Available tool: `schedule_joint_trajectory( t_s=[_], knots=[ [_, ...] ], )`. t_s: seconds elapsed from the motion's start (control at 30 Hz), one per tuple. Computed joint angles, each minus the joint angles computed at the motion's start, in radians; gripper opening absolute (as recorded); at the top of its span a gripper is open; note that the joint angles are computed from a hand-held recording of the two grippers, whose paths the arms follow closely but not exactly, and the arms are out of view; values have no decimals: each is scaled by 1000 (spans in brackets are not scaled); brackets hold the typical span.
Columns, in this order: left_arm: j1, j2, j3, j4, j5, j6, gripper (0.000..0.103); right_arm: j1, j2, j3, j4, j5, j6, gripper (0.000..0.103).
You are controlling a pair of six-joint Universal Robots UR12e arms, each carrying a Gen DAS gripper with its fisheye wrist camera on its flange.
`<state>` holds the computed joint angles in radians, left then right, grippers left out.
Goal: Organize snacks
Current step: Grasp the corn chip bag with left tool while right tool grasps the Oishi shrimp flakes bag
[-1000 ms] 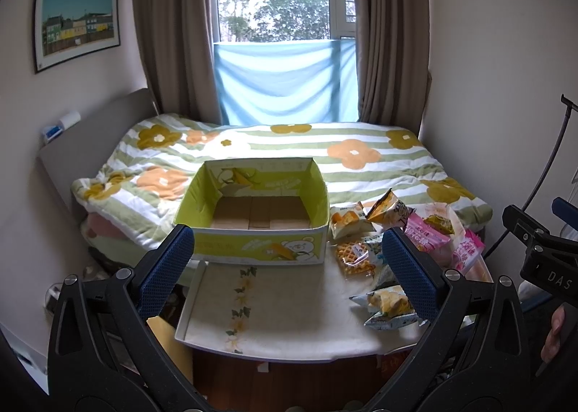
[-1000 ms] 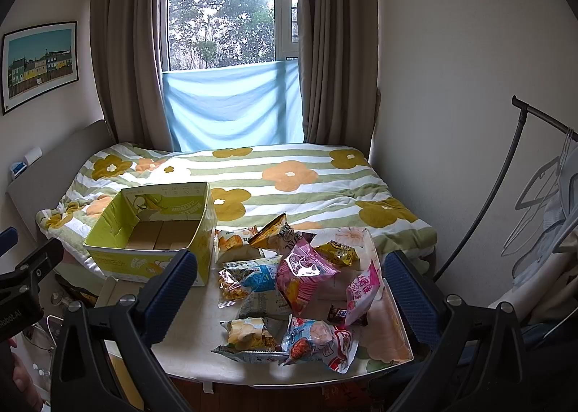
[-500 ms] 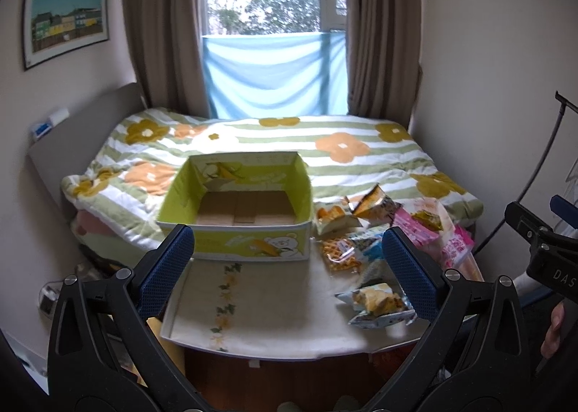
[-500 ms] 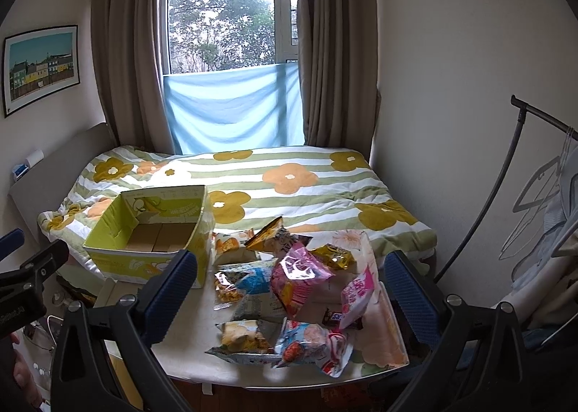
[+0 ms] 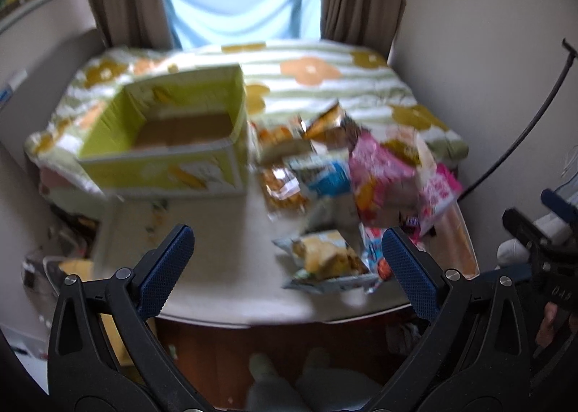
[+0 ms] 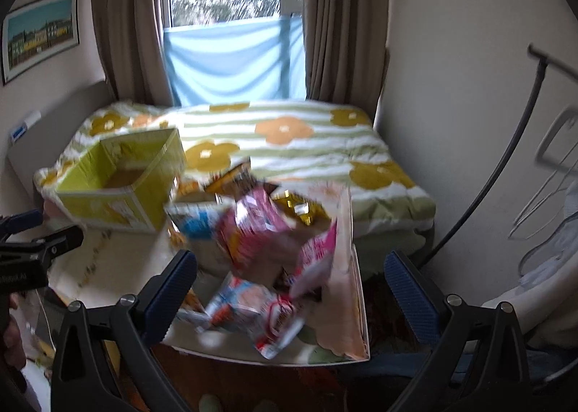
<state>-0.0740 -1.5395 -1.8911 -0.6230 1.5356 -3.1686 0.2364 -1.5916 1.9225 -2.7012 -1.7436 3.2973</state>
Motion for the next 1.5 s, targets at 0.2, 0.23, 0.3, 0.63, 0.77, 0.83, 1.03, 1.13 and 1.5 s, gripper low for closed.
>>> schedule_joint_trajectory(
  t_s=[0.2,0.23,0.3,0.63,0.77,0.83,1.03,1.13,1.5],
  knots=[
    [-31,-84,32,-86,15,-56,103,-78,24,24,111,197,-34,103],
    [-31,-92,35,-94,13,-59,103,-87,31,24,128,228,-26,103],
    [-38,-113,43,-106,18,-73,103,-114,50,29,161,324,10,103],
    [-60,-208,81,-159,25,-99,103,-189,121,53,202,614,233,103],
    [-65,-224,83,-165,51,-98,103,-200,140,60,179,686,269,103],
    [-63,-233,86,-179,45,-97,102,-205,149,60,173,722,292,103],
    [-55,-246,85,-199,23,-91,78,-210,176,53,172,763,342,103],
    [-51,-247,78,-191,15,-90,74,-202,176,47,174,744,341,103],
    [-35,-223,53,-195,-6,-67,64,-191,185,42,166,748,360,66]
  ],
)
